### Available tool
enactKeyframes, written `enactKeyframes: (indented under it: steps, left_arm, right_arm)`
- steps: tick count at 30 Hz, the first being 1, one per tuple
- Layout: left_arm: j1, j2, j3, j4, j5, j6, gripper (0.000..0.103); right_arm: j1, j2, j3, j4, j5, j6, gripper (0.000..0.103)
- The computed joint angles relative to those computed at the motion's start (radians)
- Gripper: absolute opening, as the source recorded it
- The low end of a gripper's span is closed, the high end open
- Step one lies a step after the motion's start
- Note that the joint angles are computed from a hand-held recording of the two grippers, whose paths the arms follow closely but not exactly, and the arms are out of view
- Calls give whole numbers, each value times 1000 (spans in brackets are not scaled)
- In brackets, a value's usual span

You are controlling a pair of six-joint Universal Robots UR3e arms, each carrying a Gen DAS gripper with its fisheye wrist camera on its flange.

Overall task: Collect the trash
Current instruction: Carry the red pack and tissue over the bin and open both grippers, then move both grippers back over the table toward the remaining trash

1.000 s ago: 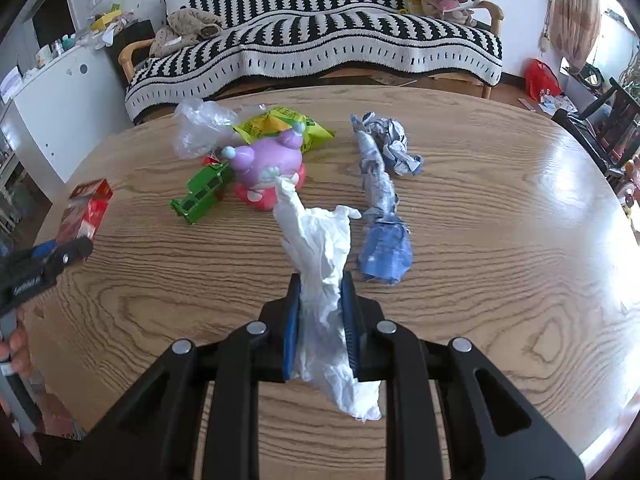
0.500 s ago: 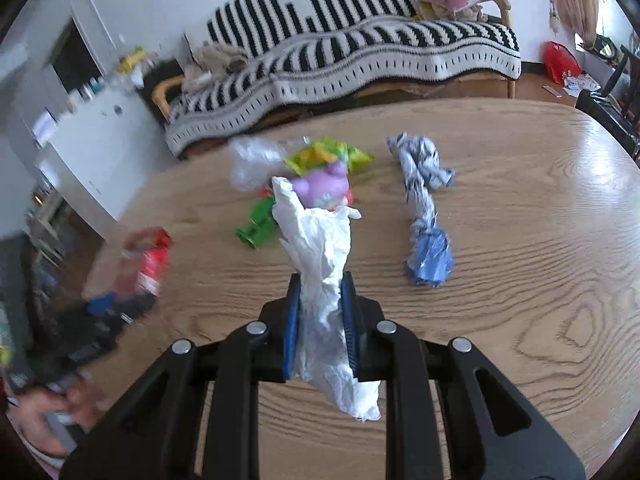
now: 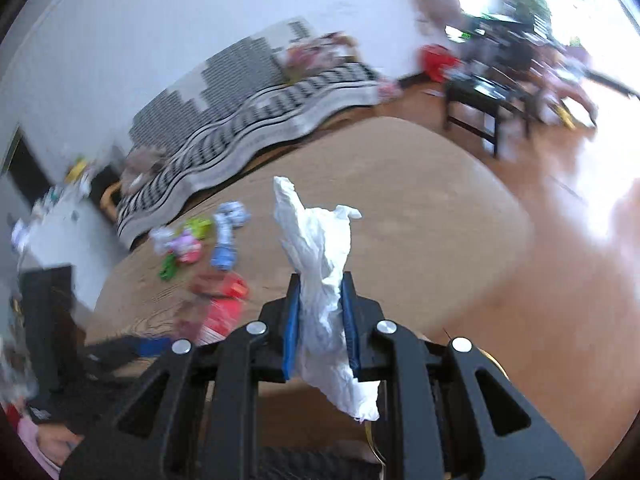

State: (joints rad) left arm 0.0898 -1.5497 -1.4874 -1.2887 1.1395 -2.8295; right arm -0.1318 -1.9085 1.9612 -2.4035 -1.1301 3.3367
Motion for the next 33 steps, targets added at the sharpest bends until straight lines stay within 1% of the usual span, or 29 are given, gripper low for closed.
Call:
enactKeyframes:
  steps: [2,4,6,8,9,11,12,13,17,18,20,21,22,23,24,25,26,27,28,32,33]
  left_arm:
    - [-134,-56,-30,49,44,-56,58]
    - [-238,-112,-82,120,89,-113,58]
    - [-299,-171,-143,172,90,-163,58]
    - [-336,-213,-193,223,102,-192,58]
    - [-343,-223,-202,225,101,-195,58]
    - [-355,-233,-191,229,113,-195,58]
    - [-362,-232,-185,244,128,-195,58]
    - [-366,-235,-180,250,134,-199,58]
    - [-362,-255,-173,239,131,-194,58]
    - [-367,-259,-169,238,133,-195,58]
    - [-367,-257,-178,248,132,-193,58]
    - [-353,-257,-178,245,130,-181,58]
    - [-351,-261,-173,245,132,-180,58]
    - [-334,-251,-178,243,138,-161,59]
    - [-339,-248,-184,262,146,-165,62]
    - [-351,-256,-179,275,156,-177,68]
    - [-355,-247,-192,291,162,-172,91]
    - [-355,-234,-197,304,164,-166,97]
    - [-358,-218,-209,320,169,-154,97]
    - [-312,-166,-181,252,140,-157,97]
    - [-289,-145,-170,238,132,-157,97]
  right_arm:
    - [-132,-163,172,93,35,-90,20]
    - [-227,-241,324,160,31,-163,20]
    - [-316,-305,458,209,50,-222,20]
    - [-381,-350,524,260,76,-277,20]
    - [-410,-369,540,290,86,-308,20]
    - [-426,-368,548,300,95,-322,20]
    - [-431,-367,549,301,99,-323,20]
    - [-414,-350,542,282,98,-301,20]
    - [-422,-333,542,280,105,-299,20]
    - [-407,-292,537,236,100,-282,20]
    - [-403,-255,545,197,98,-270,20]
    - [-407,-254,545,203,99,-271,20]
    - [-399,-216,541,169,96,-260,20]
    - [-393,-202,538,155,95,-245,20]
    - [-401,-211,538,171,96,-249,29]
    - [-410,-227,531,195,97,-253,56]
    - [-412,-230,527,191,100,-251,73]
    - [-424,-255,522,206,103,-258,94]
    - [-428,-267,516,218,103,-263,95]
    - [-484,-361,486,283,118,-272,96]
    - [-492,-377,478,276,115,-264,96]
